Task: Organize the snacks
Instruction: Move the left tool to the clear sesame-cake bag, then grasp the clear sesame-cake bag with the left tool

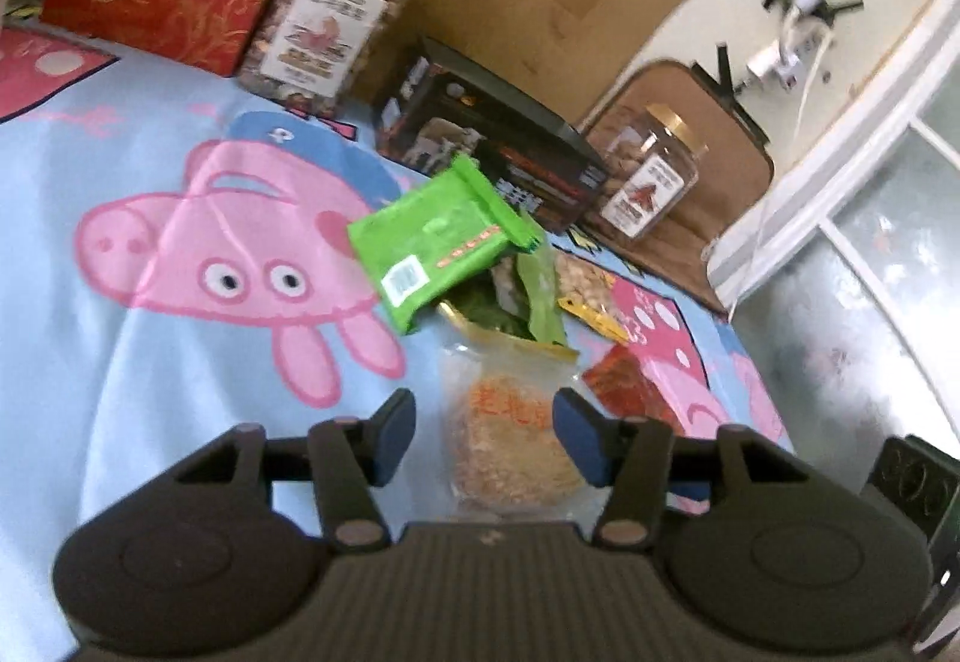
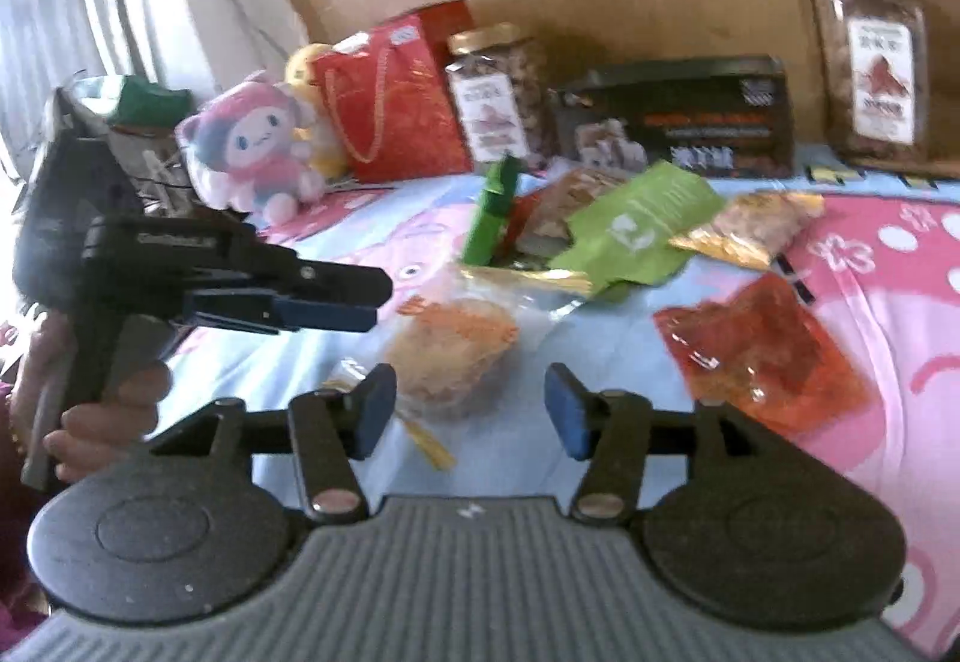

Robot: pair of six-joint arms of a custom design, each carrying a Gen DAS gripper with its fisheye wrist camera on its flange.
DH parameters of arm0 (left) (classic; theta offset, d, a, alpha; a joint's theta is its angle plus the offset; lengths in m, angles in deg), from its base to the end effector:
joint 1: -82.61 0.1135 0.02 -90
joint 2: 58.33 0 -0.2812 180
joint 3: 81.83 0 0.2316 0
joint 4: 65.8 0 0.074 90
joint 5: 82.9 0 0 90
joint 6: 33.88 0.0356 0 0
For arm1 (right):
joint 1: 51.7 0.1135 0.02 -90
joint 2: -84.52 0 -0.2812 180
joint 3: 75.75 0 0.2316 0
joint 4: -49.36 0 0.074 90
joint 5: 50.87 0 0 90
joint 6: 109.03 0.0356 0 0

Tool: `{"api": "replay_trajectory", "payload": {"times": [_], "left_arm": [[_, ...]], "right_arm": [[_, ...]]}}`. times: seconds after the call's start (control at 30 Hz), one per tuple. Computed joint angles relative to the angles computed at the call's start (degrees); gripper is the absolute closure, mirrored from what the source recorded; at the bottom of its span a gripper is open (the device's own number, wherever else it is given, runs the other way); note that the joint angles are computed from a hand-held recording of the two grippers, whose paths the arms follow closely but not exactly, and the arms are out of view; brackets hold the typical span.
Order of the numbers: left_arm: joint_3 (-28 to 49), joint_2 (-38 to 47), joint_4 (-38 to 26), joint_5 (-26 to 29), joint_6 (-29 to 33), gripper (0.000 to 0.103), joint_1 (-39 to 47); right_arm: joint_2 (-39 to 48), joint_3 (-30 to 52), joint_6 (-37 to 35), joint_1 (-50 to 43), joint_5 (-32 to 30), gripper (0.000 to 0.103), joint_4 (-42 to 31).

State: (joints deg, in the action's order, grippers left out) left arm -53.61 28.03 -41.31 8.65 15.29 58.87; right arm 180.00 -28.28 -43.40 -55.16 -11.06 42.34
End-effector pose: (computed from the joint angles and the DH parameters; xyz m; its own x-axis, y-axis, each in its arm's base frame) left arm 0.1970 -0.0877 0.1367 -0.6604 -0.4236 -0.6201 -0.0115 0.8314 -0.5556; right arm 0.2585 0.0118 0.1420 -0.5797 -0.2296 -0.7818 -0.7026 0.6267 0.3369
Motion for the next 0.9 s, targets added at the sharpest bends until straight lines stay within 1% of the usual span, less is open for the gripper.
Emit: {"api": "replay_trajectory", "payload": {"times": [0.03,0.07,0.1,0.2,0.27,0.3,0.33,0.4,0.43,0.5,0.57,0.63,0.7,0.77,0.8,0.87,0.9], "left_arm": [[0.79,0.7,-0.4,-0.31,0.56,0.051,-0.69],[1.08,1.41,-0.17,-0.73,0.63,0.051,-1.61],[1.31,2.2,0.23,-0.73,0.78,0.051,-2.33],[1.41,3.53,0.68,-1.81,0.92,0.054,-3.99],[0.86,4.43,1.93,-1.13,0.48,0.056,-3.79],[0.47,5.14,2.98,-0.8,-0.08,0.06,-3.66],[0.12,5.79,3.9,-1.09,-0.34,0.061,-3.71],[-0.43,6.03,5.22,-1.4,-0.41,0.064,-3.83],[-0.37,5.83,5.03,-2.3,-0.64,0.064,-4.35],[0.33,4.48,2.71,-4.45,-1.21,0.065,-5.83],[0.91,1.21,-0.63,-6.18,-2.13,0.065,-7.55],[1.45,-3.47,-3.61,-8.24,-0.59,0.065,-9.38],[3.97,-7.73,-7.96,-10.41,1.66,0.065,-10.81],[8.57,-9.43,-12.05,-11.06,5.19,0.065,-10.14],[11.96,-9.43,-14.33,-10.5,7.74,0.065,-8.81],[20.01,-7.93,-19.0,-8.67,11.45,0.065,-5.3],[24.2,-6.48,-20.51,-8.25,13.27,0.065,-3.81]], "right_arm": [[0.18,-0.14,0.77,0.39,0.53,0.04,0.46],[-0.03,-0.91,1.37,0.87,1.15,0.034,1.64],[0.1,-1.49,0.69,0.57,1.33,0.03,2.32],[-1.38,-3.08,-1.67,2.93,4.92,0.031,3.71],[-1.64,-3.71,-3.16,5.19,7.16,0.031,4.58],[-1.13,-3.4,-4.6,5.54,7.45,0.036,4.05],[-0.8,-3.54,-4.82,6.4,8.5,0.04,4.83],[-0.48,-4.77,-4.22,8.17,11.11,0.057,8.75],[-0.2,-4.38,-4.56,8.55,11.17,0.062,8.49],[-0.78,-5.25,-3.64,9.37,12.52,0.066,10.2],[-2.77,-7.12,-3.68,9.21,12.93,0.068,11.93],[-6.51,-9.78,-3.87,8.22,12.11,0.069,14.3],[-10.47,-11.87,-3.52,7.01,10.94,0.069,17.13],[-12.68,-11.92,-2.79,6.36,10.49,0.069,20.28],[-12.72,-11.11,-2.8,6.57,10.99,0.069,22.55],[-11.09,-6.75,-2.72,7.73,12.92,0.069,25.13],[-9.44,-2.92,-1.82,8.44,13.81,0.069,25.46]]}}
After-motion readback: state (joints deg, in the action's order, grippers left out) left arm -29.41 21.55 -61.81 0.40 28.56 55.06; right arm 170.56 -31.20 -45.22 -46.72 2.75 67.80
